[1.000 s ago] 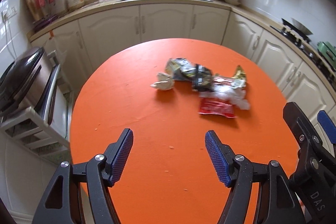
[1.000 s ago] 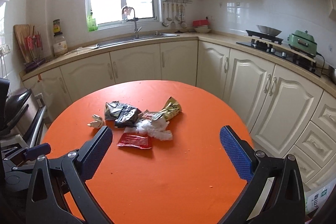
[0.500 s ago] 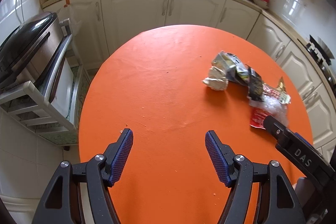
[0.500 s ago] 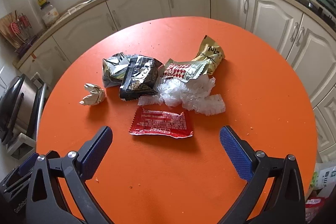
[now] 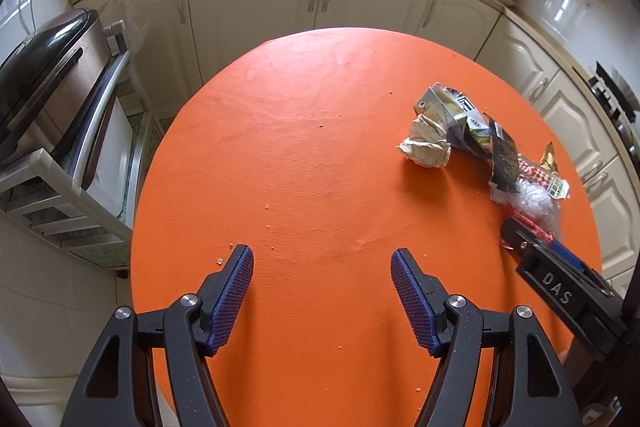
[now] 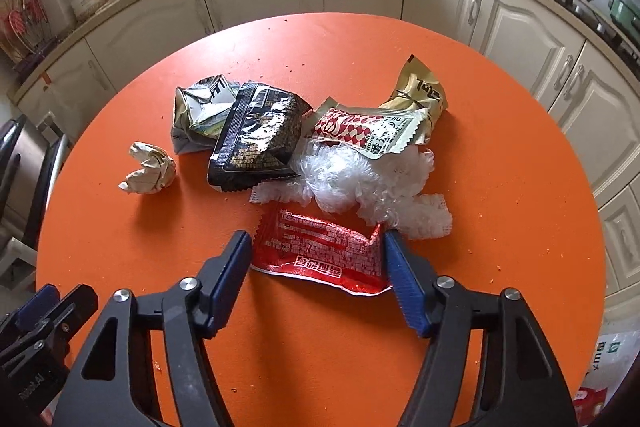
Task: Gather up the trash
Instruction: 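Lower the right tool onto the red wrapper and close it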
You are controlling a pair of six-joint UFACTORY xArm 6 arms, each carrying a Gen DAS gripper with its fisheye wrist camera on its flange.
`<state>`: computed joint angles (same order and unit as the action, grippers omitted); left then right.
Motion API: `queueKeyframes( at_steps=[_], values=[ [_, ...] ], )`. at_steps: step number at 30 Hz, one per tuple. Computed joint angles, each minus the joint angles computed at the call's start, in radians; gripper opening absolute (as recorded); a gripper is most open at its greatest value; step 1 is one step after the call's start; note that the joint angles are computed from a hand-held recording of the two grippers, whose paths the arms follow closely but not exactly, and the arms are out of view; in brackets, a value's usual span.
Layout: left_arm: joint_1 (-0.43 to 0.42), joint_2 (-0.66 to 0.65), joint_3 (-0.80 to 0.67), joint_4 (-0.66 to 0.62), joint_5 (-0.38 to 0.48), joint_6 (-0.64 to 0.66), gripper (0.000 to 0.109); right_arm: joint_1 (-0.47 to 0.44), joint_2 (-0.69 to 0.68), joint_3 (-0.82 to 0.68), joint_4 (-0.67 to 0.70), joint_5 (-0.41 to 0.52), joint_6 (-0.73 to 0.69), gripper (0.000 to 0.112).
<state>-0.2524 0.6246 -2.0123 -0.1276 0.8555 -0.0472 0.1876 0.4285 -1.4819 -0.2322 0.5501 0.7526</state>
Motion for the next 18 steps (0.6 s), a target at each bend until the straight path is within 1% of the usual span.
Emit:
queueKeyframes(
  at_steps=[1, 2, 3, 4, 5, 12, 15, 18],
  values=[
    [-0.003, 0.001, -0.001, 0.0, -0.001, 0.0, 0.067, -0.005, -0.017, 0.027, 0.024, -0.023, -0.009, 0.048],
    [-0.006, 0.001, -0.002, 0.001, -0.002, 0.001, 0.067, -0.007, -0.032, 0.047, 0.031, -0.034, -0.009, 0.029],
    [-0.011, -0.003, 0.0, 0.016, 0.003, -0.022, 0.067, -0.01, -0.043, 0.061, 0.054, -0.042, -0.031, 0.022],
    [-0.014, -0.01, 0.008, 0.015, -0.001, -0.02, 0.067, -0.013, -0.055, 0.082, 0.091, -0.066, -0.062, 0.022],
    [-0.017, -0.013, 0.011, 0.013, -0.003, -0.014, 0.067, -0.014, -0.061, 0.09, 0.108, -0.069, -0.081, 0.021],
    [-0.042, -0.06, 0.067, -0.012, -0.015, 0.015, 0.067, -0.02, -0.136, 0.186, 0.153, -0.129, -0.126, 0.018],
    [-0.051, -0.078, 0.086, 0.0, -0.017, 0.006, 0.067, -0.022, -0.181, 0.238, 0.14, -0.177, -0.136, 0.017],
    [-0.062, -0.087, 0.094, 0.009, -0.027, 0.003, 0.067, -0.032, -0.235, 0.296, 0.086, -0.207, -0.079, 0.017]
  ],
)
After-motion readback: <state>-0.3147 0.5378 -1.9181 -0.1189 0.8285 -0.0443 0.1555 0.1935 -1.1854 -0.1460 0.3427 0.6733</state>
